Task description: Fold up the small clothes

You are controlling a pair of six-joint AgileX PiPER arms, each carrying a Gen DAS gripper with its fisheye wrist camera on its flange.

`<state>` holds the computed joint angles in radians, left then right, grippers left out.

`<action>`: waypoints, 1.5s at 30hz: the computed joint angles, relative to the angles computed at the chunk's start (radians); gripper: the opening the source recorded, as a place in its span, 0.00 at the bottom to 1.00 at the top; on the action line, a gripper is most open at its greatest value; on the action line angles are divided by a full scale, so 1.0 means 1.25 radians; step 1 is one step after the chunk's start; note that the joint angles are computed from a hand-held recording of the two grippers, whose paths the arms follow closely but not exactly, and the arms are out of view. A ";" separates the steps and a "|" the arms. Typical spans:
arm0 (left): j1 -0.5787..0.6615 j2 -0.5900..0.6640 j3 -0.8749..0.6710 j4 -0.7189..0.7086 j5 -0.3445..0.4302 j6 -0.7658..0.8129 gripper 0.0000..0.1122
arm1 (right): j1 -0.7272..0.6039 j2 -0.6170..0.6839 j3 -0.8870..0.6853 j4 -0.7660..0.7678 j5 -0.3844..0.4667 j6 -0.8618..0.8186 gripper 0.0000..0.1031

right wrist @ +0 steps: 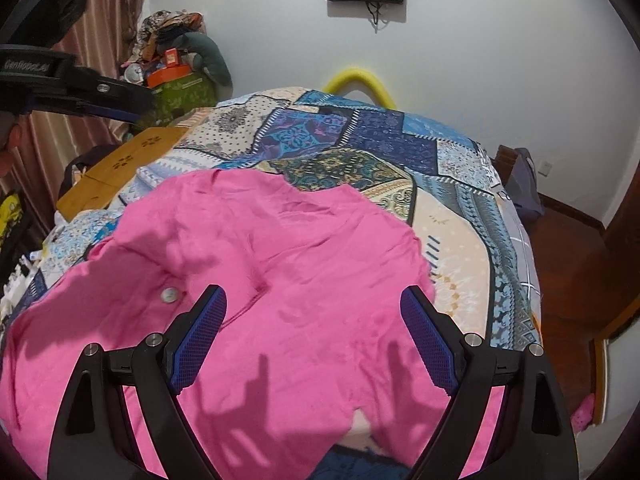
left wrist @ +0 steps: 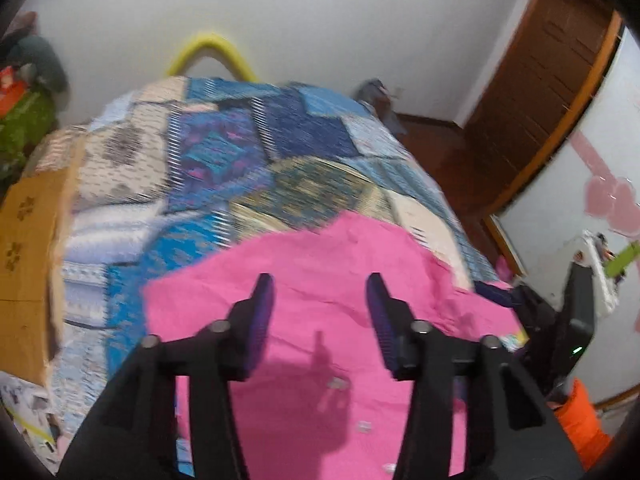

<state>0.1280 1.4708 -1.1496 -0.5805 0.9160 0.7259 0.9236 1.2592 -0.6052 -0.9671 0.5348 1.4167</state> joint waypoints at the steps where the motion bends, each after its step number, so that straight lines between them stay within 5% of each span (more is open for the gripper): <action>1: 0.020 0.015 -0.010 0.007 -0.015 0.007 0.49 | -0.020 0.006 -0.001 0.005 -0.013 -0.011 0.84; 6: 0.064 0.206 -0.124 0.167 -0.104 -0.114 0.52 | -0.080 0.042 -0.004 0.012 -0.057 -0.018 0.84; 9: 0.077 0.347 -0.219 0.221 -0.100 -0.187 0.52 | -0.102 0.057 0.005 -0.002 -0.094 0.008 0.84; 15: 0.113 0.492 -0.282 0.066 -0.037 -0.078 0.52 | -0.126 0.103 0.010 0.002 -0.110 -0.019 0.84; 19: 0.085 0.455 -0.208 0.038 -0.095 -0.011 0.53 | -0.143 0.124 0.013 0.006 -0.121 -0.039 0.84; 20: 0.084 0.444 -0.190 0.020 -0.096 0.023 0.47 | -0.145 0.126 0.016 0.005 -0.125 -0.034 0.84; 21: 0.086 0.435 -0.176 -0.003 -0.081 0.065 0.27 | -0.148 0.130 0.018 0.005 -0.132 -0.032 0.84; 23: 0.074 0.402 -0.138 0.001 -0.101 0.088 0.11 | -0.146 0.137 0.019 0.004 -0.141 -0.023 0.84; 31: 0.058 0.208 0.093 0.209 -0.420 -0.020 0.08 | -0.126 0.109 0.025 0.032 -0.135 -0.030 0.84; 35: 0.103 0.245 0.047 0.315 -0.411 -0.148 0.08 | -0.110 0.087 0.024 0.053 -0.109 -0.047 0.84; 40: 0.159 0.262 0.001 0.167 -0.275 0.003 0.10 | -0.082 0.038 0.035 0.070 -0.061 -0.054 0.84; 45: 0.146 0.227 0.013 0.144 -0.245 0.022 0.32 | -0.103 0.031 0.028 0.117 -0.048 -0.121 0.84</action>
